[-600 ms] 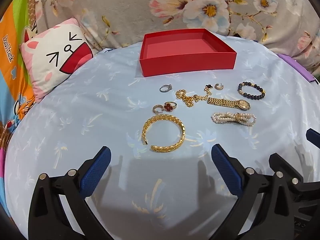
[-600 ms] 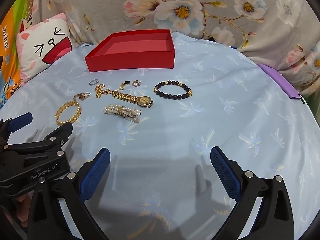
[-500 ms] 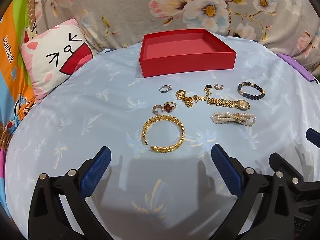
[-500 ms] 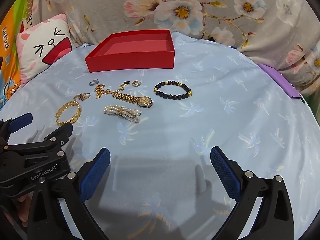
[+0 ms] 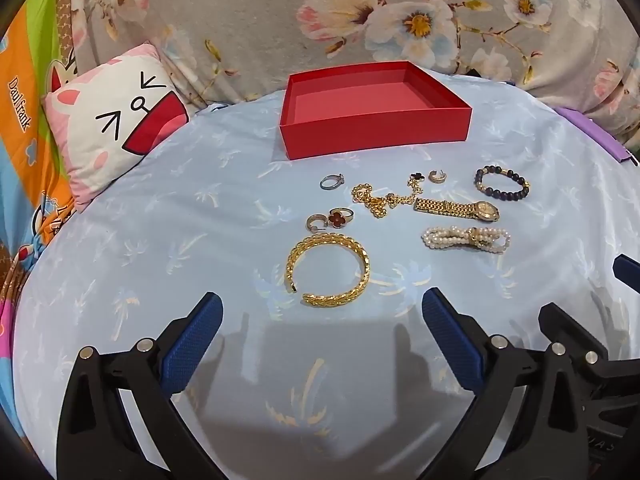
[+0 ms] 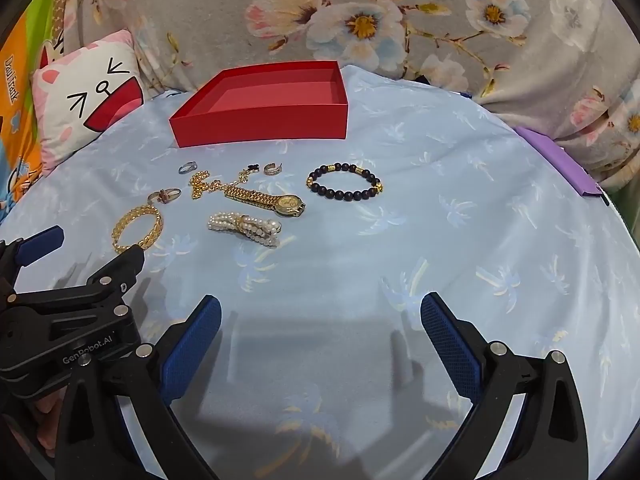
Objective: Organize jewelry
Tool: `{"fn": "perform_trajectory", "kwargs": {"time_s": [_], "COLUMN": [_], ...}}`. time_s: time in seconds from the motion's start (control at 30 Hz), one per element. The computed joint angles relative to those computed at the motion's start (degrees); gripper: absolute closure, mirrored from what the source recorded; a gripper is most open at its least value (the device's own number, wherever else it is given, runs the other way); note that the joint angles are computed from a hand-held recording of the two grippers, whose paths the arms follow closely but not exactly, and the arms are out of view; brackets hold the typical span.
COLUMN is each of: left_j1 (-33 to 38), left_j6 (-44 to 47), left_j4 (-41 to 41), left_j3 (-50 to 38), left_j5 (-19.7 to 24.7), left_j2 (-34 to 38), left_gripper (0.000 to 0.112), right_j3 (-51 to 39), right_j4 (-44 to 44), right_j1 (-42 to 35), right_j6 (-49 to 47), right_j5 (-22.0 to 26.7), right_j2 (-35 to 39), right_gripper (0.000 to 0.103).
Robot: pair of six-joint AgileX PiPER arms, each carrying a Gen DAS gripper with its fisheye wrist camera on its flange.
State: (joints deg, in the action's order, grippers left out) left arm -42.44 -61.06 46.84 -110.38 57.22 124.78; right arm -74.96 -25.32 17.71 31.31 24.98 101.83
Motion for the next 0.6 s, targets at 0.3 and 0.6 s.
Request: {"fn": "perform_trajectory", "kwargs": {"time_s": [0.3,0.6], "left_j1": [0.3,0.4], "left_j6": [0.2,0.3], "left_j4": [-0.3,-0.2], "left_j3": [0.8,0.7], "left_j5": [-0.6,-0.4], "left_j2": [-0.6,-0.6], "left_gripper": [0.015,0.015], "right_j3": [0.2,0.3], "right_j4": [-0.2,-0.3], "right_j1": [0.0,0.0], "right_j6": [0.1,0.2], "right_j5": [-0.2,-0.2], "right_j2": [-0.1,-0.1], "right_gripper": [0.005,0.005]}}
